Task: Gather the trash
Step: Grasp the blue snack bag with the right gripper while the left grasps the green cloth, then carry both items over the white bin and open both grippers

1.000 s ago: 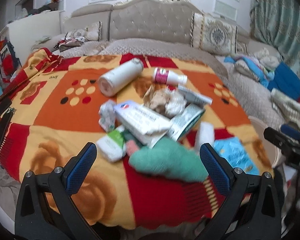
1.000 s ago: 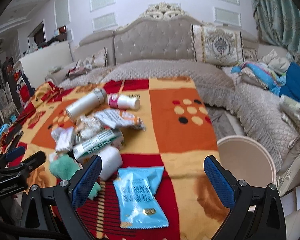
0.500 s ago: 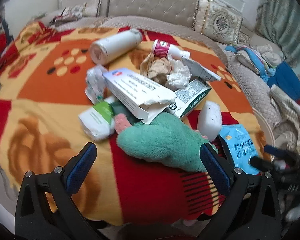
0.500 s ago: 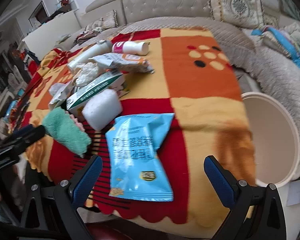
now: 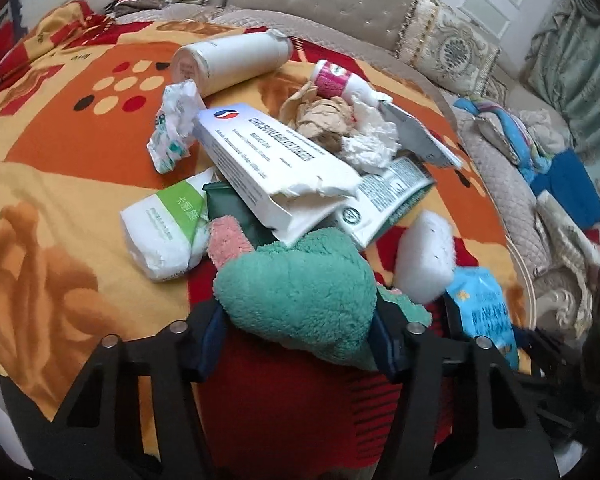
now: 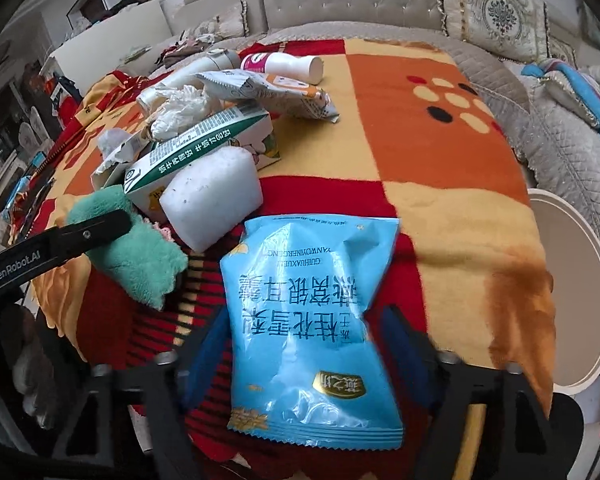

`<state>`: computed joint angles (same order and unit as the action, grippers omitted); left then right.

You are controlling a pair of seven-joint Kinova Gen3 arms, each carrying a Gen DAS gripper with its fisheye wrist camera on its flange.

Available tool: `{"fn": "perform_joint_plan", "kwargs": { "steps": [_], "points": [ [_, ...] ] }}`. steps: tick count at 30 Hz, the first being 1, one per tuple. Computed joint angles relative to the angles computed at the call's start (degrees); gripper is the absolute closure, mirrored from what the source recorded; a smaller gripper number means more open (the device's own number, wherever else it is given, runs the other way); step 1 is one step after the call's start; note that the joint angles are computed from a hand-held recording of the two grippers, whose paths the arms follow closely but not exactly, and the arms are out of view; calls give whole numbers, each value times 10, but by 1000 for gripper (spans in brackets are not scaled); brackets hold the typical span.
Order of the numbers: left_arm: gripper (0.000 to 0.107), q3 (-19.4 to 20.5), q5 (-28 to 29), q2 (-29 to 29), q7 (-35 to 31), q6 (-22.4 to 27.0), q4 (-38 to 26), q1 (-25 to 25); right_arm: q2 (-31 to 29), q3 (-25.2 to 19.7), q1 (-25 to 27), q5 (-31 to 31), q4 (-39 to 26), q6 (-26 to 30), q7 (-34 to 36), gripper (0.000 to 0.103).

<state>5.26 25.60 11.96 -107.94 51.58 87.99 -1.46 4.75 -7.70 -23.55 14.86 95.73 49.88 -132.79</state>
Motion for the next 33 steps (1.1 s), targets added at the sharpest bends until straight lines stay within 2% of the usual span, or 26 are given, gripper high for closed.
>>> {"fn": "perform_joint_plan", "kwargs": {
  "steps": [5,10,15,19,26,33],
  "points": [
    [52,-5,14,-35,-69,33,17,-20,-21,-2,5,2,20,-15,-7,50],
    [52,-18,25,-52,-113,73,16,-26,-45,-9,14,-4,34,-16,-5,51],
    [52,-13,49,-63,-131,75,11,-10,-69,-9,32,-20,50,-27,-7,51],
    [52,2,49,-45,-123,78,-17,19,-83,-18,41,14,53,-12,-35,51],
    [52,38,7,7,-77,75,-91,93,-117,-9,86,39,67,20,-54,51],
    [52,64,-66,72,0,76,-183,188,-142,19,150,45,92,39,-54,50]
  ]
}}
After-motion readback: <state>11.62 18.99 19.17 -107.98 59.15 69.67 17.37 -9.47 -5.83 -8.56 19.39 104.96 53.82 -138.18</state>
